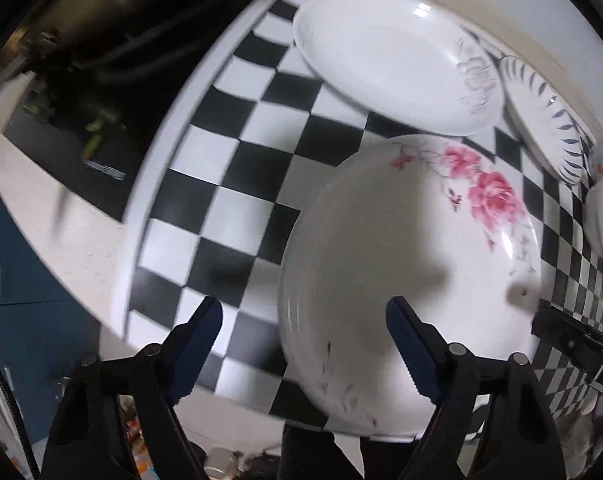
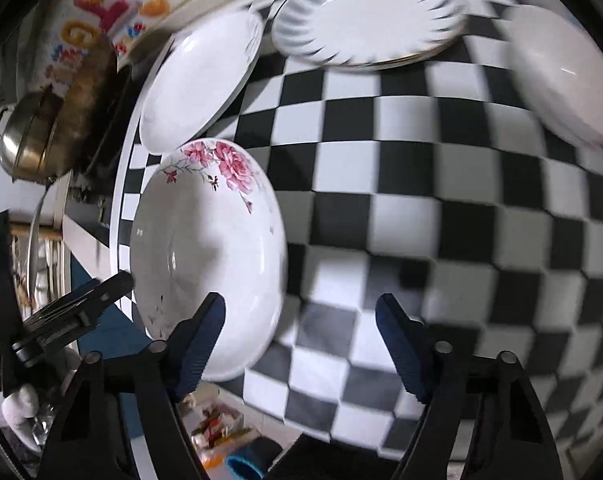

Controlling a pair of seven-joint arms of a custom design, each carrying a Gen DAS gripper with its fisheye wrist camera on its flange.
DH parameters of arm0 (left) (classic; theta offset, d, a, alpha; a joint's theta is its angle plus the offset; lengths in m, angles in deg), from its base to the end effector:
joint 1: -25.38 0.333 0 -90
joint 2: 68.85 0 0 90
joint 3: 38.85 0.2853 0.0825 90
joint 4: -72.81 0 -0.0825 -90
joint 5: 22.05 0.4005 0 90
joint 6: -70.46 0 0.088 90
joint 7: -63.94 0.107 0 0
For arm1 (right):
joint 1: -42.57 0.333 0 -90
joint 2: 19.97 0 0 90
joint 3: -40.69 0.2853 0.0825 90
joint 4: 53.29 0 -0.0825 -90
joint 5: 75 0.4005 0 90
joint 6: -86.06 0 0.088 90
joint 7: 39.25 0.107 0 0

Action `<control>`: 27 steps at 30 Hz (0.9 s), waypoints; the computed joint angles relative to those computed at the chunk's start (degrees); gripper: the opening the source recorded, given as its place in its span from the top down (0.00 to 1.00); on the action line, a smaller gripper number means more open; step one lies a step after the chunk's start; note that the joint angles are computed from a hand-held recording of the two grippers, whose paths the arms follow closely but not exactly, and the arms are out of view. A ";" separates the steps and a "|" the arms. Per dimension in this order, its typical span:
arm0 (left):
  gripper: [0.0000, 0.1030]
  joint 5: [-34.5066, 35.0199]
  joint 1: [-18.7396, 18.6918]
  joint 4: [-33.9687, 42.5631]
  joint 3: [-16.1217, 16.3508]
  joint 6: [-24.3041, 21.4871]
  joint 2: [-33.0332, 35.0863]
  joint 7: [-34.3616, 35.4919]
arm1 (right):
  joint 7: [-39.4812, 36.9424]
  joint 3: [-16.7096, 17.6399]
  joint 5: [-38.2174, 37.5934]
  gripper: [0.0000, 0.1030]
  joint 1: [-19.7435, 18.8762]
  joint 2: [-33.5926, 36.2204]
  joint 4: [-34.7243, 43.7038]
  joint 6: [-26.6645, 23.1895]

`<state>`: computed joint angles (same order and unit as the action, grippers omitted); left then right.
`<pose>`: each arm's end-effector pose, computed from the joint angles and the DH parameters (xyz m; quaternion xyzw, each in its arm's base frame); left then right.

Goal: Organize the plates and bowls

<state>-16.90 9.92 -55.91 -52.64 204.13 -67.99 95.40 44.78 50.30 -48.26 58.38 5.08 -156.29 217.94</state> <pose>0.4749 -0.2643 0.3253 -0.8465 0.5302 -0.0353 0.0325 0.5935 0.2854 0.2799 -0.7641 0.6086 0.1546 0.1480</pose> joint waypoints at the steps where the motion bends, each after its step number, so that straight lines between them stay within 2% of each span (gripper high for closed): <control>1: 0.26 -1.14 0.19 -0.18 0.17 0.99 0.65 0.93 | 0.02 0.09 -0.17 0.31 0.03 1.66 1.94 -1.20; 3: 0.37 -2.77 0.47 0.17 0.38 2.00 2.19 2.09 | -0.36 0.54 -0.28 0.38 0.01 4.51 5.25 -3.47; 4: 0.47 -3.77 0.62 0.16 0.46 2.79 2.72 2.85 | -0.33 0.63 -0.61 0.43 0.18 5.51 6.49 -4.38; 5: 0.52 -4.81 0.68 0.27 0.43 3.08 3.10 3.59 | -0.33 0.76 -0.97 0.50 0.40 6.91 8.17 -5.45; 6: 0.54 -5.18 0.66 -0.20 0.41 4.68 2.97 3.61 | -0.77 0.94 -0.90 0.54 0.23 7.14 8.43 -6.17; 7: 0.57 -4.72 0.53 0.27 0.39 4.46 3.29 3.49 | -0.97 1.02 -1.10 0.62 0.35 8.05 9.47 -6.81; 10: 0.57 -2.98 0.03 1.21 0.35 3.80 3.87 2.08 | -1.02 0.89 -2.34 0.79 1.01 9.92 11.87 -7.28; 11: 0.57 -2.81 -0.01 1.90 0.37 3.45 4.31 2.15 | -0.81 0.71 -2.78 0.82 1.13 9.98 12.03 -7.48; 16: 0.57 -0.60 -1.55 4.74 -0.26 1.61 5.72 0.41 | -1.31 0.09 -5.15 0.84 1.52 8.11 9.77 -6.26; 22: 0.57 1.54 -4.18 9.92 -1.23 1.18 8.56 -1.74 | -3.70 -0.42 -3.57 0.84 -0.96 3.10 3.74 -5.79; 27: 0.57 2.41 -6.58 15.86 -1.89 -0.46 12.28 -1.04 | -4.93 -2.24 -3.56 0.84 -2.64 -2.71 -2.62 -4.40</control>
<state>-14.50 3.34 -40.05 -54.54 203.68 -55.71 94.36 39.85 48.06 -51.82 55.74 2.37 -158.92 213.54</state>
